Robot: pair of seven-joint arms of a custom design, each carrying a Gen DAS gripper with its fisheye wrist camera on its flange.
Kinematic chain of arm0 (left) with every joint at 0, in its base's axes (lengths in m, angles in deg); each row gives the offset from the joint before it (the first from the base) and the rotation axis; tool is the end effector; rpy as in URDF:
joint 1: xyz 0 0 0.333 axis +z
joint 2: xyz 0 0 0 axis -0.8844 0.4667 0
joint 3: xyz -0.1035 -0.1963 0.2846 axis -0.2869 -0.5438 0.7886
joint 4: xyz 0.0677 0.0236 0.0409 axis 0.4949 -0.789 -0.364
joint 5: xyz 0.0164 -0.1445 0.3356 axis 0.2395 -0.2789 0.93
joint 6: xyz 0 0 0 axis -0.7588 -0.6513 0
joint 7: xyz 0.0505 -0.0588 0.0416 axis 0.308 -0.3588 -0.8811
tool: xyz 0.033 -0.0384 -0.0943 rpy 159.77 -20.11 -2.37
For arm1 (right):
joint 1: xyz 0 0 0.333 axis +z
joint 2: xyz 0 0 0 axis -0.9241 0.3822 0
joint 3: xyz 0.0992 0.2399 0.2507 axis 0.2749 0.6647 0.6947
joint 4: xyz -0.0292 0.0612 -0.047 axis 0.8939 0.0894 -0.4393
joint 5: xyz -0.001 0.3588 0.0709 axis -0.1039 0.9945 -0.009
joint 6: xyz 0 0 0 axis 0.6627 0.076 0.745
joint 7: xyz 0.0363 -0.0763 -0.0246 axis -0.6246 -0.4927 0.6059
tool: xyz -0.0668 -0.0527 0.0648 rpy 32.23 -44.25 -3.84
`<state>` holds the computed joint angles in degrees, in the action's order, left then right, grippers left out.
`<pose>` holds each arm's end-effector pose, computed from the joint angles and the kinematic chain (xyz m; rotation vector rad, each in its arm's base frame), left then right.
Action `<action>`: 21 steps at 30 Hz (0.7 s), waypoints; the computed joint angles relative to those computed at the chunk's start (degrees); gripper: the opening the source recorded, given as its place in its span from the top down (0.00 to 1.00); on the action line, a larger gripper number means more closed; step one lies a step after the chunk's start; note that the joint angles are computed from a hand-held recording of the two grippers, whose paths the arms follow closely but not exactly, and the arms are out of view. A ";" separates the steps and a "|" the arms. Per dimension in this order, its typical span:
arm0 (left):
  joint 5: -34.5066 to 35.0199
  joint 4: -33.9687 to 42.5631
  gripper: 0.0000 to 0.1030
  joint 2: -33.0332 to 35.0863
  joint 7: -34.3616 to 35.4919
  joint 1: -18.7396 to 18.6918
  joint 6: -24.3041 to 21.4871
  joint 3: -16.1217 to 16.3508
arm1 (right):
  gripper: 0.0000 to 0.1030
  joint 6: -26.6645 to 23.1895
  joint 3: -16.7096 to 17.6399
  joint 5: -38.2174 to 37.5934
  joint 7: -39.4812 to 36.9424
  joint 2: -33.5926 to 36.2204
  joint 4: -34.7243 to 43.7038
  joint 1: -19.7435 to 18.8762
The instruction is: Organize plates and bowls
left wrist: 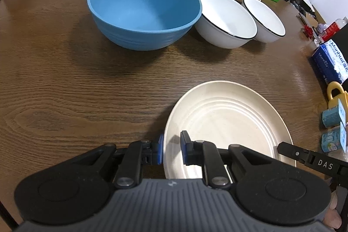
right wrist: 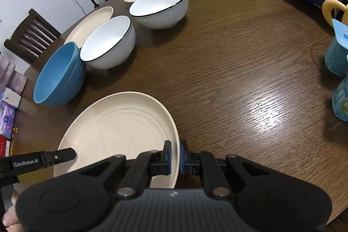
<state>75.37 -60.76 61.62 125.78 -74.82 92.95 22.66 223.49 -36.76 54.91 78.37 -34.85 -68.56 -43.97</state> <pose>0.6323 -0.2823 0.4678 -1.9072 2.3540 -0.6861 0.5407 0.2611 0.4452 -1.3309 2.2809 -0.2325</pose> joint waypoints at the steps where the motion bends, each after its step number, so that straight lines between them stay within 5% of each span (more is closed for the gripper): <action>1: 0.28 0.27 0.85 0.27 -0.12 -0.18 -0.19 0.11 | 0.92 0.21 0.03 0.23 -0.31 0.14 -0.04 -0.18; 16: 0.71 1.50 0.83 2.02 0.33 -0.49 -0.78 0.00 | 0.89 2.89 -0.37 2.39 -1.77 0.97 -1.22 -0.45; 21: 3.36 0.80 0.56 1.06 -0.70 -1.56 0.65 1.06 | 0.81 3.52 -1.55 0.48 -0.23 0.53 -1.49 0.40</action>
<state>78.74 -59.96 62.67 125.08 -76.38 93.60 23.72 227.00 -38.31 55.39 78.14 -34.32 -70.05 -43.57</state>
